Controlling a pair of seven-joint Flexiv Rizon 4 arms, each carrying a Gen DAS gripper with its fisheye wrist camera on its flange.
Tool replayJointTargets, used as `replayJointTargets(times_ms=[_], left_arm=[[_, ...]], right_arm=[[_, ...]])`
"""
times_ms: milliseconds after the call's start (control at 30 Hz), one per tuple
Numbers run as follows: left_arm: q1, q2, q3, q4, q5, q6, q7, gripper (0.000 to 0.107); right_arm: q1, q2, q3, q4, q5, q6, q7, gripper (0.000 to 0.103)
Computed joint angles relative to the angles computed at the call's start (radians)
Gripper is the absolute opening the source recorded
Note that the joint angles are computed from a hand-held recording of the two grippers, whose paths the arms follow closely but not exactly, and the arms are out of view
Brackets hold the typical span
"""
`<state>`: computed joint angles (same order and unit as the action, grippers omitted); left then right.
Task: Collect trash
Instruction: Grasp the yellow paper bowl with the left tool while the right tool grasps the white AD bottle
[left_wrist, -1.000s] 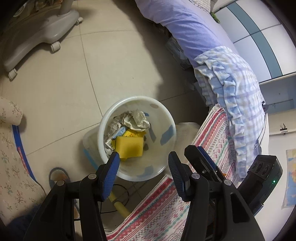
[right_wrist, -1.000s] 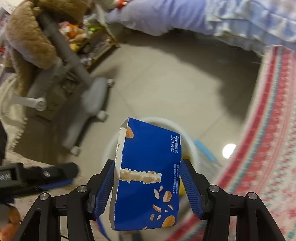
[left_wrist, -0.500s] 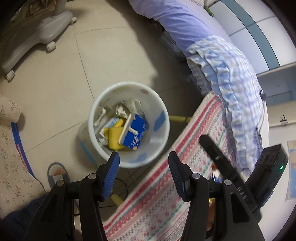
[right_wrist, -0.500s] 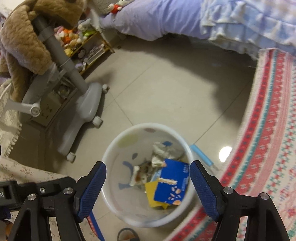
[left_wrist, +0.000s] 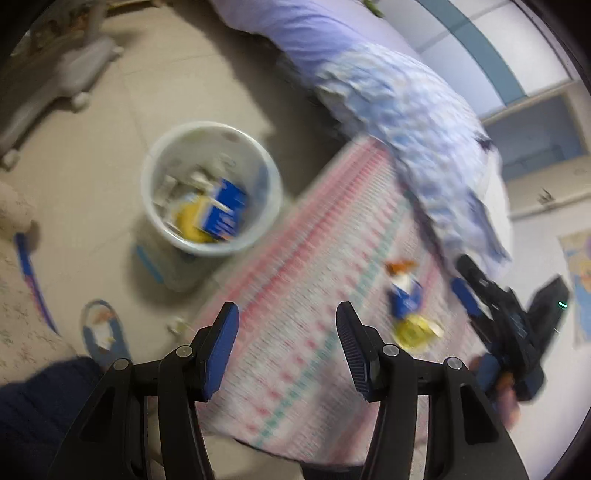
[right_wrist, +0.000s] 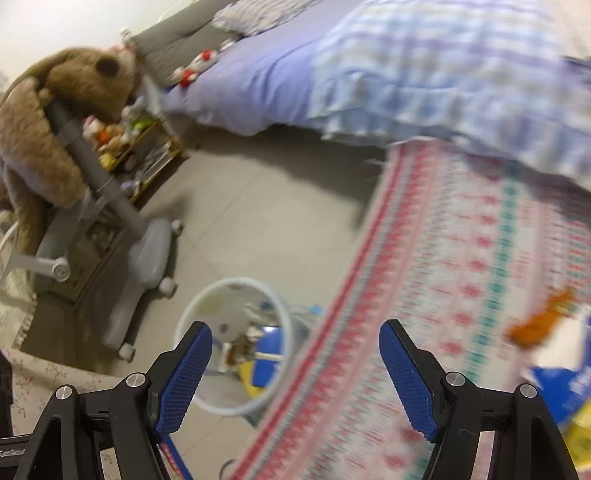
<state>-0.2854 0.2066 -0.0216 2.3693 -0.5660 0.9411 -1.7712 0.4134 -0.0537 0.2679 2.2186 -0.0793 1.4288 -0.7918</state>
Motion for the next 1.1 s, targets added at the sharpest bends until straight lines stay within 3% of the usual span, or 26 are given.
replayJointTargets(times_ms=[233, 333, 400, 600, 767, 967, 1100], left_arm=[[-0.170, 0.067, -0.055, 0.007, -0.176, 0.011, 0.053, 0.068], [-0.215, 0.033, -0.085, -0.031, -0.195, 0.026, 0.088, 0.069], [-0.220, -0.013, -0.101, -0.066, -0.169, 0.038, 0.103, 0.075], [-0.186, -0.246, -0.175, -0.266, 0.166, 0.036, 0.030, 0.075], [-0.235, -0.451, -0.190, -0.481, 0.457, 0.051, 0.027, 0.075], [-0.330, -0.659, -0.171, -0.731, 0.622, -0.053, 0.117, 0.075], [-0.396, -0.752, -0.113, -0.852, 0.698, -0.099, 0.090, 0.075]], right_arm=[[-0.079, 0.256, -0.034, 0.163, 0.052, -0.107, 0.049, 0.079], [-0.118, 0.372, -0.072, 0.205, 0.101, -0.206, 0.049, 0.079], [-0.154, 0.429, -0.082, 0.227, 0.101, -0.252, 0.057, 0.079], [-0.226, 0.562, -0.151, 0.276, 0.148, -0.405, -0.004, 0.079], [-0.280, 0.609, -0.186, 0.295, 0.189, -0.481, -0.047, 0.079], [-0.356, 0.642, -0.220, 0.296, 0.194, -0.535, -0.098, 0.079], [-0.403, 0.642, -0.238, 0.298, 0.184, -0.596, -0.133, 0.079]])
